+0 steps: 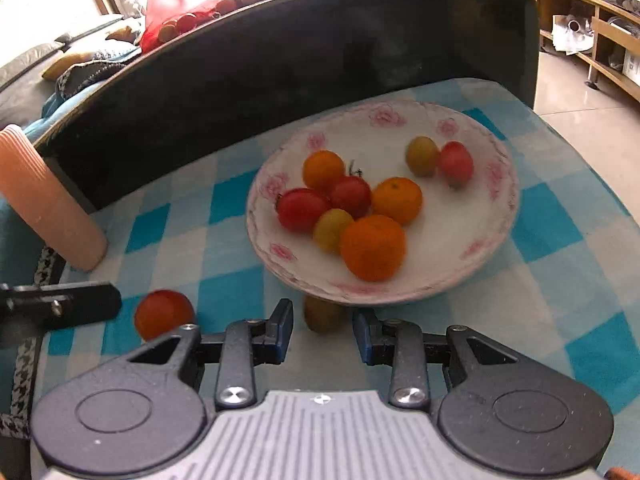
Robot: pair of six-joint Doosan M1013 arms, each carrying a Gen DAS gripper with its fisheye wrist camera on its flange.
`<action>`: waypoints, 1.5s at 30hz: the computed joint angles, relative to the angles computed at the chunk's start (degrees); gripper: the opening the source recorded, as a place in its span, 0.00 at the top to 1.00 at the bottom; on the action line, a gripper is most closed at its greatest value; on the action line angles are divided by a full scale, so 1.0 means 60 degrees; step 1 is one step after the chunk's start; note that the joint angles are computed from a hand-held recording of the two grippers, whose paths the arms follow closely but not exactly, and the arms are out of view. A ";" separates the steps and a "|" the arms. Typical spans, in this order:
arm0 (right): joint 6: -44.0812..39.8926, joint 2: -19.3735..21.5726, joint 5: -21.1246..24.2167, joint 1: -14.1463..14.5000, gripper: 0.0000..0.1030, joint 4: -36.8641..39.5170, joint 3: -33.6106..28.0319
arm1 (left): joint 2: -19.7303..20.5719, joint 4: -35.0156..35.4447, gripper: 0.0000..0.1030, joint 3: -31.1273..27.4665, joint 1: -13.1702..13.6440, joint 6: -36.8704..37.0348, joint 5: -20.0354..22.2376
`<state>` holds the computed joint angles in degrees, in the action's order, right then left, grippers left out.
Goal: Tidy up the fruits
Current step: 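Move the left tool to the red tomato while the right tool approaches the yellow-brown fruit, then grasp the red tomato with the left tool while the right tool grasps the yellow-brown fruit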
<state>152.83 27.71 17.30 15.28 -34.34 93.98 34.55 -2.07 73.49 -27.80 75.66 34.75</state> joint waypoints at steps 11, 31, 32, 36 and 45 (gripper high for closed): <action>-0.0963 -0.0246 0.0318 -0.0015 0.64 0.0225 0.0214 | 0.0312 -0.0686 0.34 -0.0275 -0.0030 0.1253 0.0457; -0.5184 -0.1817 0.0726 -0.0370 0.64 0.3654 0.1428 | 0.0838 0.1057 0.53 -0.0729 -0.0178 -0.0283 0.0729; -0.5269 -0.1894 0.0689 -0.0390 0.64 0.3697 0.1489 | 0.0824 0.1151 0.53 -0.0709 -0.0202 -0.0357 0.0723; -0.5421 -0.2110 0.0609 -0.0503 0.64 0.3773 0.1713 | 0.0659 0.0967 0.54 -0.0473 -0.0222 -0.0297 0.0789; -0.7165 -0.2273 0.0360 -0.0746 0.64 0.5683 0.1941 | -0.0189 0.1151 0.54 0.0734 -0.0452 -0.0624 0.0775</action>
<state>109.83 14.07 19.46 10.80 -0.24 105.63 33.42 4.83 77.90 -30.51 71.91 39.40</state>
